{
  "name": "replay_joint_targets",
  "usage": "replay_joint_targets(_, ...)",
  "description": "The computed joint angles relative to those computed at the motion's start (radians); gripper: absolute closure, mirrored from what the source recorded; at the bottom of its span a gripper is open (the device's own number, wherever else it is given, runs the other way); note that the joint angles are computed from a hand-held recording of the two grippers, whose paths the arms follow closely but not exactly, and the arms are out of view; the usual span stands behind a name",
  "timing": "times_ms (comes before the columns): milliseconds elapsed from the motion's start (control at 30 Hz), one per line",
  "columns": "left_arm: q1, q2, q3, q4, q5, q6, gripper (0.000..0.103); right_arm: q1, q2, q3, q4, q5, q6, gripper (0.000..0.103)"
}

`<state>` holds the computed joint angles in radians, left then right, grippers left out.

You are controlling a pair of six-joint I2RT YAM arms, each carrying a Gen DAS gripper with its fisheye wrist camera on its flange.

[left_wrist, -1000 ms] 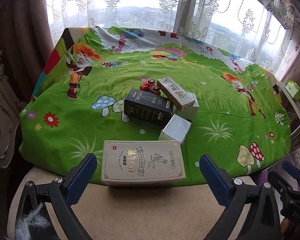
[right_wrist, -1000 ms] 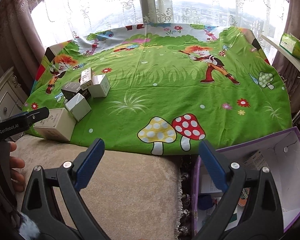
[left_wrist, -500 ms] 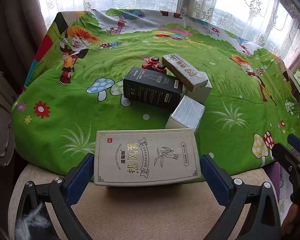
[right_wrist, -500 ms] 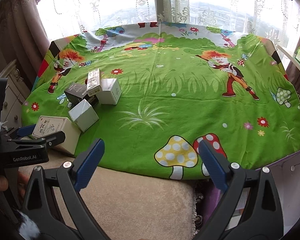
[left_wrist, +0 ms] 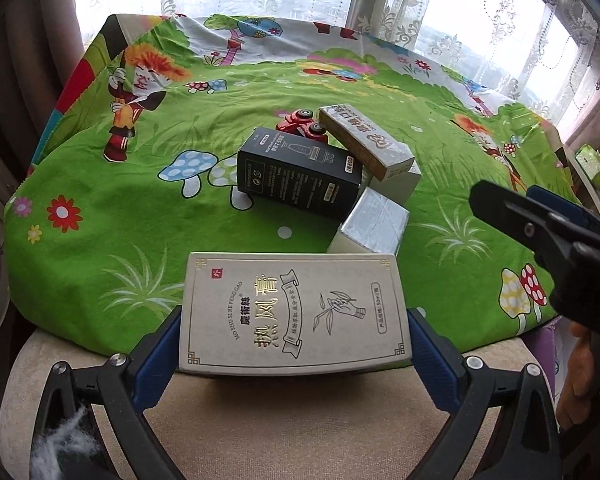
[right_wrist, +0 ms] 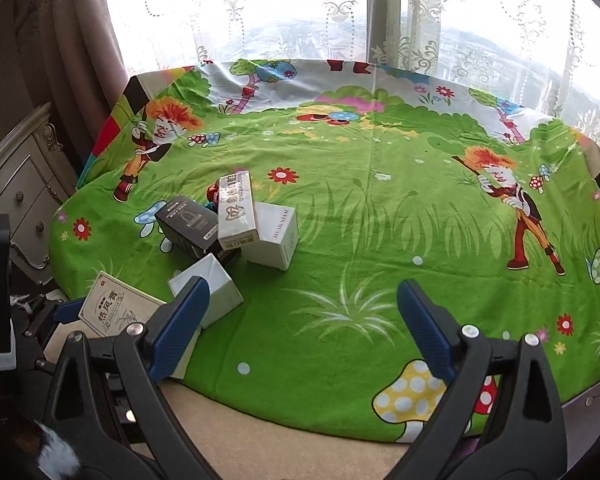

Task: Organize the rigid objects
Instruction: 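Grasp the cream printed box with the left tool while the right tool grasps the white box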

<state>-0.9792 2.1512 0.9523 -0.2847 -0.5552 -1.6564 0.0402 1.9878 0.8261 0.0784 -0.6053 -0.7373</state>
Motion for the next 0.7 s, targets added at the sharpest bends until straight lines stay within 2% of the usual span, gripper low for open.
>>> replay_joint_targets(67,-0.005,0.005,0.005,-0.004,-0.009,-0.002,0.001,0.034,0.011,0.012,0.007,0.0,0.013,0.007)
replay_joint_targets(233,-0.012,-0.002,-0.026,0.044,-0.023,-0.013,0.001,0.12,0.039,0.034,0.052,0.045,0.053,0.019)
replay_joint_targets(367,-0.013,-0.006,-0.041,0.068,-0.027,-0.014,0.001,0.176,0.059,0.047,0.079,0.08,0.072,0.024)
replay_joint_targets(467,-0.015,-0.007,-0.046,0.078,-0.032,-0.016,0.001,0.209,0.075,0.06,0.088,0.1,0.078,0.026)
replay_joint_targets(567,-0.016,-0.008,-0.051,0.088,-0.034,-0.017,0.001,0.236,0.099,0.09,0.069,0.118,0.083,0.034)
replay_joint_targets(700,-0.019,-0.01,-0.057,0.093,-0.037,-0.021,0.001,0.257,0.133,0.12,0.062,0.145,0.091,0.037)
